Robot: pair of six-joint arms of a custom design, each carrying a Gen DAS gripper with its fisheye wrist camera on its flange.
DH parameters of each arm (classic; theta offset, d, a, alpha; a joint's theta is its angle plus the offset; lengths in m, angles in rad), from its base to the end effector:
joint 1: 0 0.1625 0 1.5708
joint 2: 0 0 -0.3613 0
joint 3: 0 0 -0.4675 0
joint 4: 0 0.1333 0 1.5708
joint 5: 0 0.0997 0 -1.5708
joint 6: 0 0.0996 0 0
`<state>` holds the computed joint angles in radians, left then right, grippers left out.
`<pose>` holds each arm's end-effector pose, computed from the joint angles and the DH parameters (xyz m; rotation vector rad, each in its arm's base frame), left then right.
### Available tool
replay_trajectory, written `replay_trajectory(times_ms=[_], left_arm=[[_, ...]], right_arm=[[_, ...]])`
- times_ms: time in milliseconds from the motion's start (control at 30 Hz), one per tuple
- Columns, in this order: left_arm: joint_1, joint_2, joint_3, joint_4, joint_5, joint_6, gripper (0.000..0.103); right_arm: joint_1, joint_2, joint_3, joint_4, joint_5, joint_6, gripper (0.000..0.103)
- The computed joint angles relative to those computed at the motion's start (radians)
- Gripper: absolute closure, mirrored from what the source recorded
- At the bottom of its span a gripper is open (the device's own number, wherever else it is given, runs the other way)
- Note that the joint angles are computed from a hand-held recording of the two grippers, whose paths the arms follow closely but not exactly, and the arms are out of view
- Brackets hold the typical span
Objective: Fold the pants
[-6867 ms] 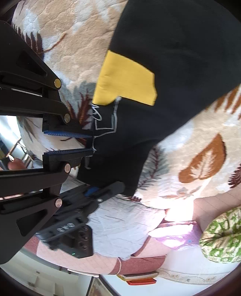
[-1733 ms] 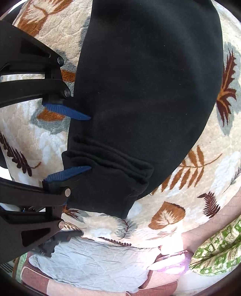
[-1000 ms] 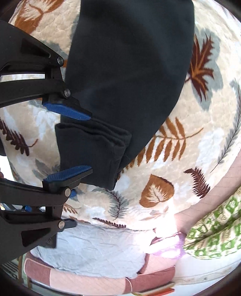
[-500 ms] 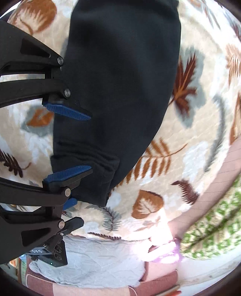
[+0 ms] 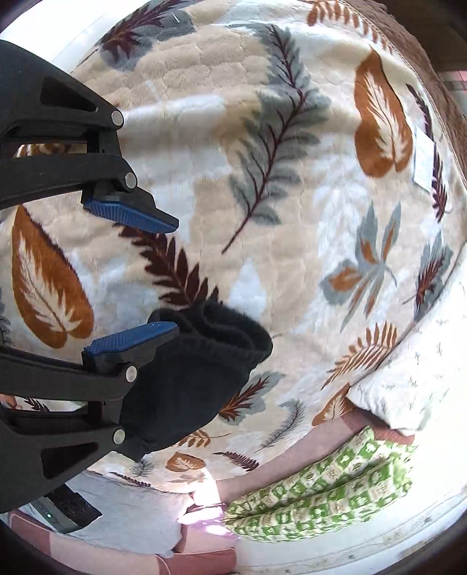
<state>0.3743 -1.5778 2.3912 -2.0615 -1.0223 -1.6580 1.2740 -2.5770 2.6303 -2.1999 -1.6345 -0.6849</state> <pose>-0.2918 -0.3136 0.0719 -0.4913 2.6256 -0.6809 0.0339 -0.3234 0.3018 0.5024 -2.6906 0.6737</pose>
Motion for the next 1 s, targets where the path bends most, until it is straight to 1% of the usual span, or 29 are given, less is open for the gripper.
replay_trajectory(times_ms=[33,100,167,233,300,367,467,500,567,633,700,800,833,900,933,967,1000], left_arm=[[0.005,-0.046,0.032,-0.001,-0.006,-0.008,0.053],[0.016,-0.111,0.078,-0.016,-0.014,-0.018,0.053],[0.028,-0.159,0.117,-0.043,-0.021,-0.016,0.053],[0.035,-0.188,0.142,-0.070,-0.028,-0.005,0.053],[0.039,-0.226,0.168,-0.081,-0.038,0.007,0.053],[0.051,-0.230,0.179,-0.117,-0.052,0.034,0.053],[0.061,-0.248,0.200,-0.154,-0.064,0.056,0.053],[0.063,-0.254,0.206,-0.164,-0.066,0.061,0.053],[0.071,-0.255,0.212,-0.181,-0.069,0.072,0.053],[0.085,-0.244,0.211,-0.201,-0.078,0.094,0.053],[0.098,-0.226,0.205,-0.217,-0.086,0.116,0.053],[0.123,-0.178,0.183,-0.248,-0.091,0.138,0.053],[0.133,-0.158,0.174,-0.267,-0.092,0.143,0.053],[0.154,-0.107,0.150,-0.315,-0.090,0.171,0.053],[0.170,-0.070,0.127,-0.329,-0.096,0.184,0.050],[0.183,-0.039,0.111,-0.358,-0.101,0.198,0.048],[0.196,-0.006,0.097,-0.403,-0.105,0.223,0.041]], right_arm=[[0.063,0.005,0.033,-0.054,-0.059,-0.020,0.014],[0.172,0.053,0.082,-0.168,-0.166,-0.045,0.013],[0.259,0.152,0.106,-0.293,-0.271,-0.061,0.007],[0.314,0.247,0.120,-0.399,-0.341,-0.078,0.007],[0.360,0.376,0.114,-0.523,-0.401,-0.086,0.007],[0.392,0.505,0.102,-0.649,-0.453,-0.101,0.006],[0.417,0.679,0.068,-0.795,-0.504,-0.098,0.006],[0.422,0.735,0.056,-0.850,-0.518,-0.104,0.006],[0.426,0.826,0.026,-0.911,-0.538,-0.106,0.006],[0.421,0.882,-0.002,-0.921,-0.549,-0.084,0.005],[0.407,0.895,-0.015,-0.922,-0.529,-0.069,0.005],[0.390,0.907,-0.032,-0.932,-0.512,-0.079,0.007],[0.384,0.902,-0.032,-0.933,-0.503,-0.092,0.013],[0.371,0.872,-0.029,-0.903,-0.475,-0.110,0.018],[0.367,0.853,-0.024,-0.891,-0.461,-0.119,0.025],[0.363,0.831,-0.019,-0.879,-0.445,-0.127,0.036],[0.358,0.809,-0.015,-0.863,-0.430,-0.126,0.041]])
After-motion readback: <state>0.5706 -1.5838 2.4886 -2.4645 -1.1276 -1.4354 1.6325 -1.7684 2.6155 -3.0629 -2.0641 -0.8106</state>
